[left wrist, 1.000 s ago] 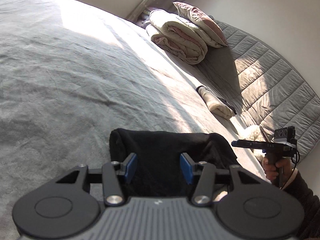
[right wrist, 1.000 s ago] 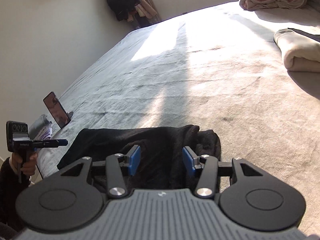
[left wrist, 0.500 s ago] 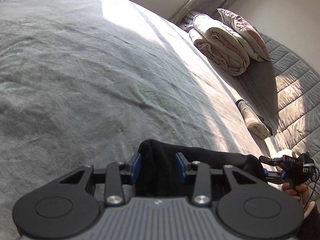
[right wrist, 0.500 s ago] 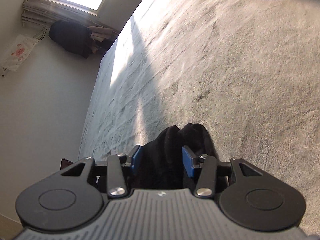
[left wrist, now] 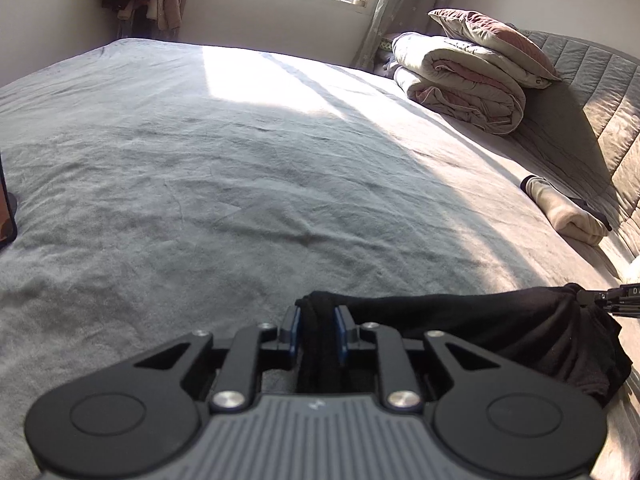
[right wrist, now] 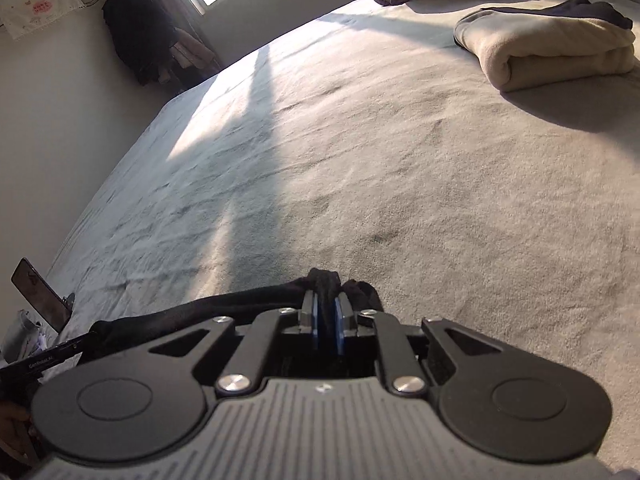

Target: Fold clothes

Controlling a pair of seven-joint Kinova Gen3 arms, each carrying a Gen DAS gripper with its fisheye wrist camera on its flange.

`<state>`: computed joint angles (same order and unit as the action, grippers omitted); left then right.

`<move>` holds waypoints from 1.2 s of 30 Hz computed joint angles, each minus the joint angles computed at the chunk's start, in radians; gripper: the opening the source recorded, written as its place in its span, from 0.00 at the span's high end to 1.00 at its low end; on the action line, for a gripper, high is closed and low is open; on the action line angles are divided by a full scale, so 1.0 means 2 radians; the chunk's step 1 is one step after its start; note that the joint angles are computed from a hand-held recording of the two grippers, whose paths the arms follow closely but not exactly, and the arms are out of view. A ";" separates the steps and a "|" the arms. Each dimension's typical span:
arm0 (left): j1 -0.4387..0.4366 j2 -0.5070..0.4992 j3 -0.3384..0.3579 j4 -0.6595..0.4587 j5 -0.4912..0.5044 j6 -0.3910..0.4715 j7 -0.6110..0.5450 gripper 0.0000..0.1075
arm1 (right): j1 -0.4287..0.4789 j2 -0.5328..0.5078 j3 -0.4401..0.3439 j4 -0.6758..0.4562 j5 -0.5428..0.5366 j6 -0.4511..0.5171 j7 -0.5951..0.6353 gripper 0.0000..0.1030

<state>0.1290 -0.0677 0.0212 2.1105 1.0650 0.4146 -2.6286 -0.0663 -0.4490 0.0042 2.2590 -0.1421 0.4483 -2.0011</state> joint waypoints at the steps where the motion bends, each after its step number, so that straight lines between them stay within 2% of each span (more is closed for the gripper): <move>1: 0.014 -0.008 -0.008 0.006 0.020 -0.011 -0.020 0.75 | 0.018 -0.010 -0.023 -0.002 0.014 0.004 -0.008 0.85; 3: 0.048 -0.021 -0.037 0.011 0.057 -0.009 -0.061 0.74 | 0.049 -0.032 -0.069 -0.001 0.040 0.004 -0.011 0.84; 4: 0.052 -0.023 -0.039 0.011 0.071 0.000 -0.081 0.74 | 0.061 -0.036 -0.093 -0.001 0.053 -0.001 -0.015 0.80; 5: 0.051 -0.021 -0.032 0.010 0.080 0.011 -0.102 0.74 | 0.069 -0.037 -0.116 -0.001 0.071 -0.010 -0.021 0.75; 6: 0.042 -0.017 -0.016 0.008 0.087 0.021 -0.122 0.74 | 0.074 -0.033 -0.139 0.000 0.090 -0.022 -0.025 0.62; 7: 0.030 -0.013 0.003 0.007 0.093 0.031 -0.142 0.73 | 0.079 -0.029 -0.162 0.000 0.108 -0.034 -0.030 0.60; 9: 0.031 0.001 0.026 0.006 0.106 0.035 -0.183 0.73 | 0.098 -0.019 -0.208 0.005 0.136 -0.063 -0.031 0.60; 12: 0.042 0.020 0.046 0.011 0.130 0.015 -0.243 0.73 | 0.118 -0.004 -0.262 0.012 0.175 -0.098 -0.031 0.85; 17: 0.046 0.040 0.053 0.013 0.131 -0.006 -0.263 0.72 | 0.178 0.034 -0.322 0.020 0.198 -0.100 -0.023 0.85; 19: 0.046 0.043 0.056 0.013 0.121 -0.011 -0.256 0.72 | 0.166 0.033 -0.308 0.029 0.204 -0.106 -0.020 0.84; 21: 0.040 0.034 0.051 0.014 0.120 0.007 -0.249 0.70 | 0.129 0.025 -0.277 0.020 0.201 -0.084 -0.022 0.84; 23: 0.028 0.023 0.038 0.021 0.149 0.043 -0.275 0.66 | 0.099 0.008 -0.251 0.023 0.192 -0.082 -0.014 0.83; 25: 0.020 0.017 0.029 0.029 0.161 0.065 -0.294 0.57 | 0.079 -0.013 -0.234 0.033 0.195 -0.079 -0.016 0.77; 28: 0.022 0.021 0.036 0.039 0.133 0.044 -0.304 0.54 | 0.063 -0.014 -0.224 0.039 0.216 -0.048 -0.030 0.75; 30: 0.023 0.015 0.040 0.037 0.117 0.037 -0.287 0.54 | 0.028 -0.015 -0.190 0.041 0.216 -0.028 -0.018 0.74; 33: 0.021 0.002 0.032 0.029 0.095 0.049 -0.241 0.54 | -0.019 -0.055 -0.120 0.031 0.164 0.007 0.007 0.71; 36: 0.024 -0.012 0.020 0.025 0.097 0.063 -0.223 0.54 | -0.030 -0.105 -0.051 0.027 0.103 0.041 0.003 0.67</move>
<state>0.1776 -0.0908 0.0621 2.1598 1.2589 0.5412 -3.0745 -0.1264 -0.6583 -0.0969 2.3121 0.0633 0.5303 -1.9950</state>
